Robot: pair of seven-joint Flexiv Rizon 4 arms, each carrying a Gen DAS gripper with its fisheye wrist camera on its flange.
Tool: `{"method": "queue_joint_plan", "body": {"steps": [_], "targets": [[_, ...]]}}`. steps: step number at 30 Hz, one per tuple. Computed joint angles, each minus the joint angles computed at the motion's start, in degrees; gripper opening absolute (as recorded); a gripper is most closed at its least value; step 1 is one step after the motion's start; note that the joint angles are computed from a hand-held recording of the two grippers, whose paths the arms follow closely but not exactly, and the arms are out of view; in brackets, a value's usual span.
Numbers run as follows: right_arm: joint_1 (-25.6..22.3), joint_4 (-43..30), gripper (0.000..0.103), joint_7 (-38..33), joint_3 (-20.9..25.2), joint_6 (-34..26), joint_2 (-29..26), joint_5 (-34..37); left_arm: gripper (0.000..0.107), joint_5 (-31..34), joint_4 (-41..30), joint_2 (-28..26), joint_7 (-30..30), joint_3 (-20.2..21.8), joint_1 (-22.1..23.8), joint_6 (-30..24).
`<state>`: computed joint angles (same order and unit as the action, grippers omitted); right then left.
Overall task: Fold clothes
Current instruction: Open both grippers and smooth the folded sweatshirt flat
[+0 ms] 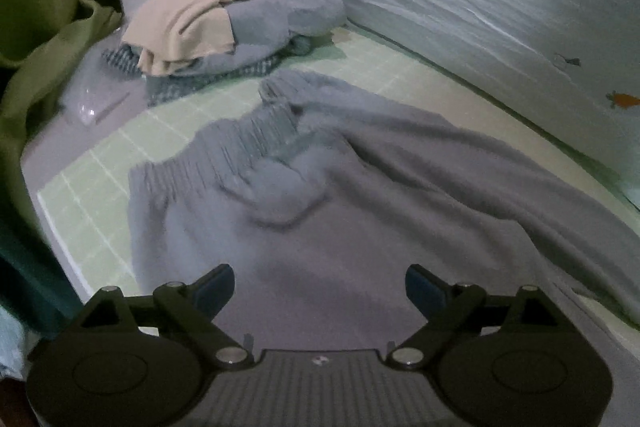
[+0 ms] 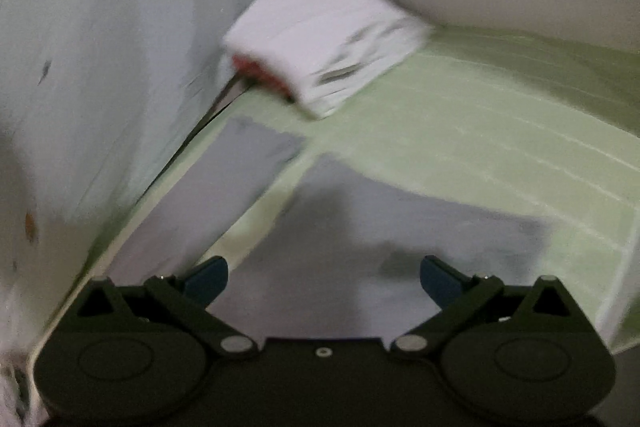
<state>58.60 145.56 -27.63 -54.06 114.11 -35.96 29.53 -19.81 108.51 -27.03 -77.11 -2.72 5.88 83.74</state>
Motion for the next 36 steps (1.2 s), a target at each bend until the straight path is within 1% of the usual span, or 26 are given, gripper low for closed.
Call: {"method": "queue_joint_plan", "body": {"steps": [4,6,8,10,11,13,15,17,19,21,23,26,27,30,31,32,33,36], "targets": [[-2.97,4.48,0.103,1.46,2.71,3.86,3.57,3.12,0.092,0.14,2.75,1.63,-0.80,-0.09,-0.96,0.52],[-7.25,5.69,0.103,1.75,7.59,6.37,5.63,3.55,0.092,0.06,3.60,2.14,-1.03,-0.28,-1.18,0.35],[-10.53,5.85,0.103,1.67,11.97,6.97,7.78,3.94,0.092,-0.50,4.07,2.57,-0.53,-1.14,-0.69,-0.11],[-15.30,5.86,0.103,1.71,18.47,8.88,10.35,3.86,0.092,-1.26,4.38,2.92,0.24,-2.00,-0.15,-0.56],[-18.07,5.76,0.103,1.99,22.44,10.77,11.00,3.72,0.092,-1.68,4.37,3.00,0.65,-2.36,0.10,-0.79],[-20.76,5.23,0.103,2.51,27.54,11.98,11.68,4.13,0.092,-3.01,4.33,3.07,1.74,-3.47,0.95,-1.15],[-23.64,4.65,0.103,3.25,32.68,13.21,12.05,4.23,0.092,-4.90,4.42,3.11,3.81,-5.24,2.42,-1.27],[-25.40,3.90,0.103,4.24,37.08,14.97,11.33,5.55,0.092,-5.88,3.98,3.04,5.34,-5.47,2.92,-2.29],[-25.03,2.90,0.103,3.99,39.28,16.46,10.49,8.18,0.092,-6.85,3.31,2.88,6.33,-5.12,3.24,-3.73],[-25.72,1.82,0.103,4.18,41.55,17.10,10.15,10.24,0.092,-7.73,2.57,2.70,7.22,-4.66,3.49,-5.23],[-28.18,0.50,0.103,6.03,45.66,19.61,9.03,11.49,0.092,-9.09,1.94,2.50,7.89,-4.29,4.09,-6.61],[-30.33,-2.02,0.103,8.41,50.01,23.77,6.36,13.48,0.092,-11.04,1.05,1.93,7.27,-2.99,4.88,-8.08],[-29.20,-3.13,0.103,7.39,49.82,23.35,6.27,15.70,0.092,-11.72,0.77,1.72,6.92,-2.65,5.24,-8.50],[-24.97,-6.77,0.103,2.21,46.61,19.58,6.66,22.03,0.092,-13.46,-0.42,0.95,4.75,-1.22,6.30,-10.04],[-24.46,-7.40,0.103,1.09,46.44,19.22,6.60,23.32,0.092,-13.34,-1.08,0.66,3.31,-0.24,6.32,-10.82],[-23.17,-8.56,0.103,-0.85,45.26,17.87,6.81,25.46,0.092,-13.17,-1.59,0.40,1.90,0.64,6.40,-11.40],[-23.05,-9.29,0.103,-2.10,44.88,17.02,6.86,26.41,0.091,-13.18,-1.79,0.11,1.05,1.06,6.68,-11.46],[-19.24,-11.82,0.103,-8.91,40.45,12.55,7.98,32.06,0.091,-12.84,-3.22,-1.30,-0.38,1.60,7.68,-12.20]]}}
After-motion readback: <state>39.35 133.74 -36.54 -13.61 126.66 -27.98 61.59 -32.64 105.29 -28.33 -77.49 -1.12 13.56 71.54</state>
